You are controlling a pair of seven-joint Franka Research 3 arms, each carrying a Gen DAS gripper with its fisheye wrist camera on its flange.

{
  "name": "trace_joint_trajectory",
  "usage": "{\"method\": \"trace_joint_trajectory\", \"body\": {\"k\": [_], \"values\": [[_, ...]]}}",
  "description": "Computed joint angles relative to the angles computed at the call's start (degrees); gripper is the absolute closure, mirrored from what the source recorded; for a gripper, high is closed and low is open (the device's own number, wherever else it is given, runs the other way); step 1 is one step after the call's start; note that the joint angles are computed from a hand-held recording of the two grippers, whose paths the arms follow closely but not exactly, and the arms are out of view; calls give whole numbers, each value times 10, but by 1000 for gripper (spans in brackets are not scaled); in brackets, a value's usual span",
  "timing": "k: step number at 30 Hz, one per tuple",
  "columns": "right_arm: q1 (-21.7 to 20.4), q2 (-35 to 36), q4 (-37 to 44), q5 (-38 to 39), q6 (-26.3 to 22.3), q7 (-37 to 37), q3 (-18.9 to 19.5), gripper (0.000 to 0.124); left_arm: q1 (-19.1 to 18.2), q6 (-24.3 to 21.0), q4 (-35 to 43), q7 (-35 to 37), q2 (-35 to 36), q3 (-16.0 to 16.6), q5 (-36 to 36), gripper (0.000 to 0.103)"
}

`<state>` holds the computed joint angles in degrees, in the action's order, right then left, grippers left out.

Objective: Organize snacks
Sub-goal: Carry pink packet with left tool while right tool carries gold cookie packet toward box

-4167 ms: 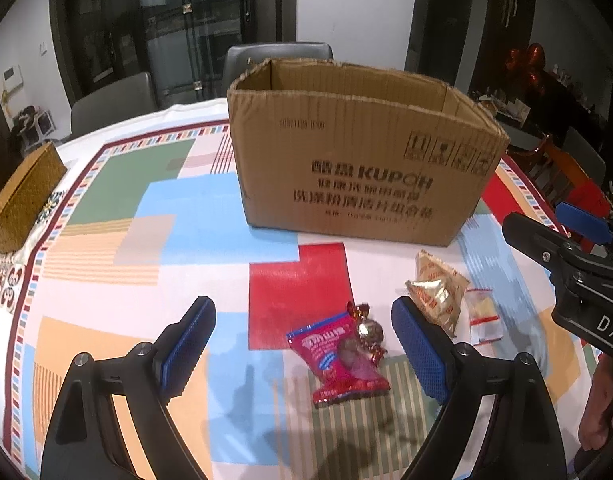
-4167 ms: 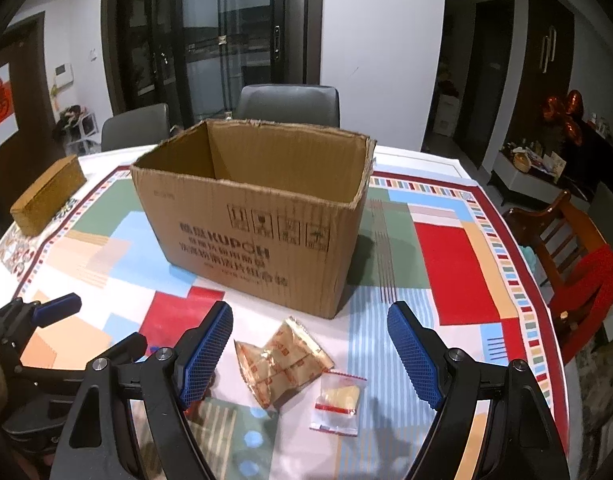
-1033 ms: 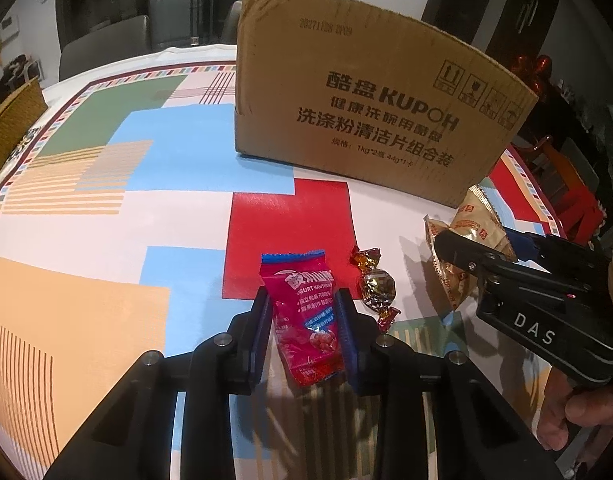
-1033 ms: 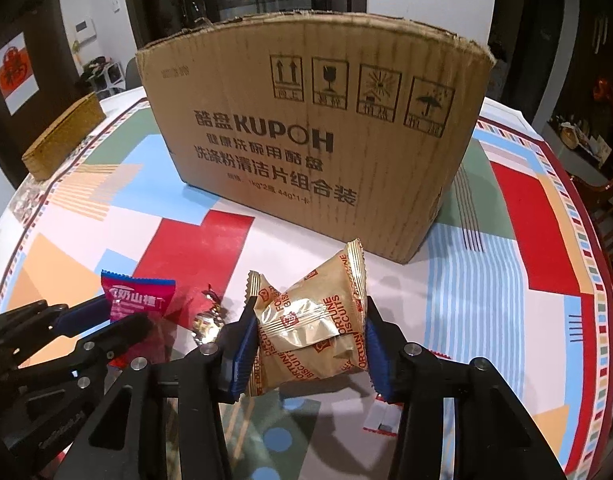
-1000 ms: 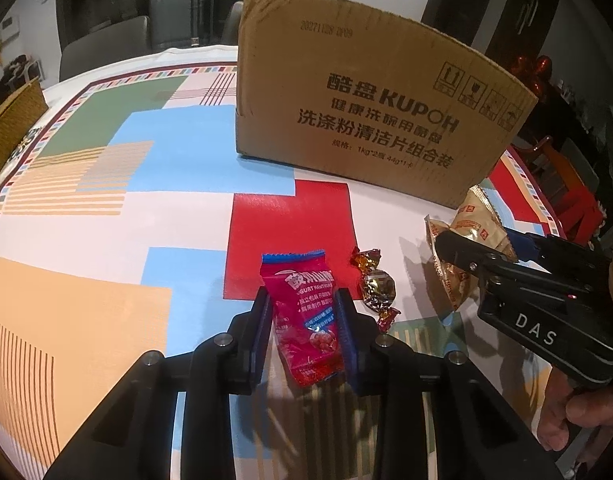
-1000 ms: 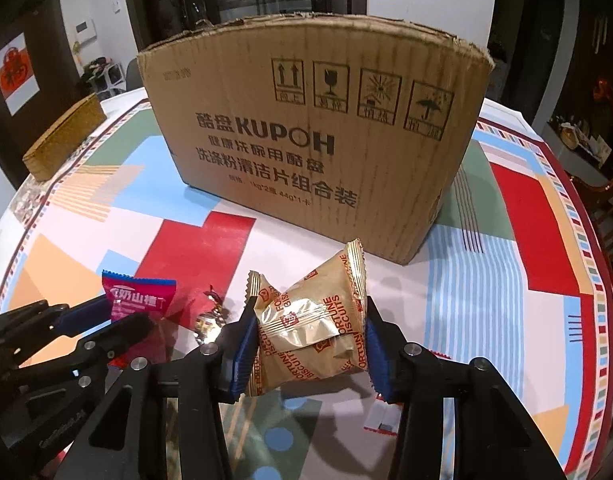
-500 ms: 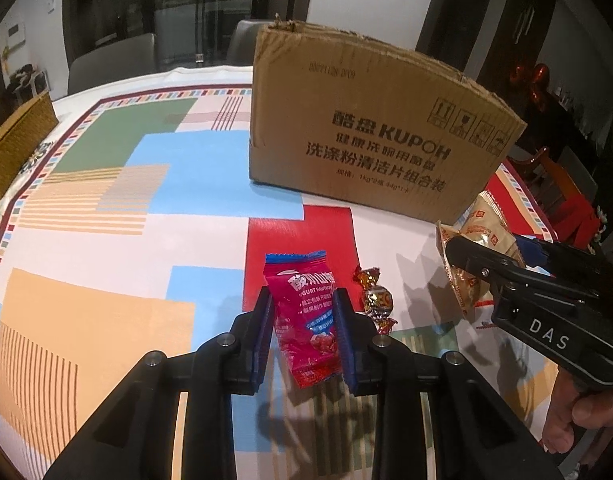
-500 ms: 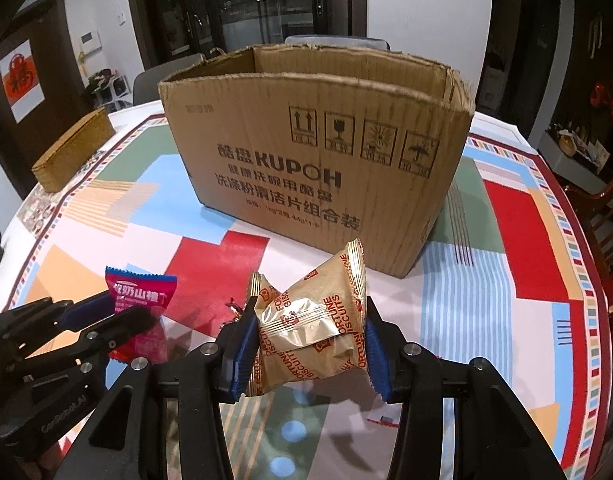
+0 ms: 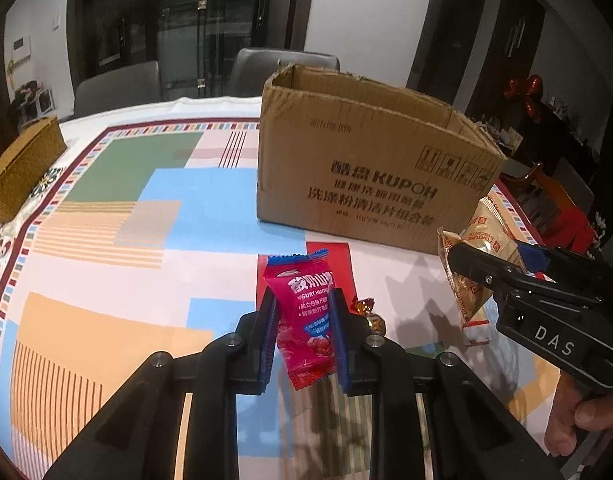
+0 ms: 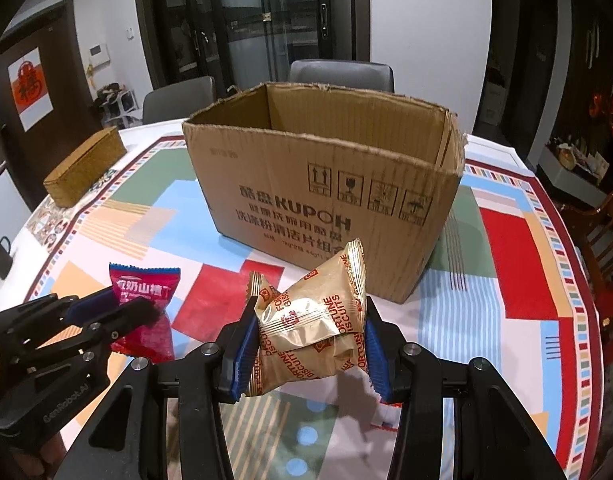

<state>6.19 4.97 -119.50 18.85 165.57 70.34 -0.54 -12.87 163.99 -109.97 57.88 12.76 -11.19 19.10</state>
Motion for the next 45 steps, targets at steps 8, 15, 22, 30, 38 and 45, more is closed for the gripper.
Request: {"method": "trace_joint_trajectory", "body": {"k": [8, 15, 22, 30, 38, 45], "values": [[-1, -7, 3, 15, 7, -11, 1, 76, -1, 11, 4, -5, -3, 3, 9, 80], [-1, -12, 10, 21, 12, -13, 1, 76, -3, 14, 18, -5, -4, 4, 16, 81], [-3, -19, 21, 30, 20, -18, -1, 76, -3, 15, 48, 7, 2, 1, 15, 81], [-6, -23, 40, 31, 28, -18, -3, 76, -7, 11, 97, 27, 20, 1, 13, 82], [-7, -17, 64, 24, 38, -11, -4, 76, -15, 5, 160, 42, 52, 6, 16, 82], [-10, -3, 102, 20, 42, -3, -5, 76, -24, -6, 236, 56, 91, 12, 22, 83]]}}
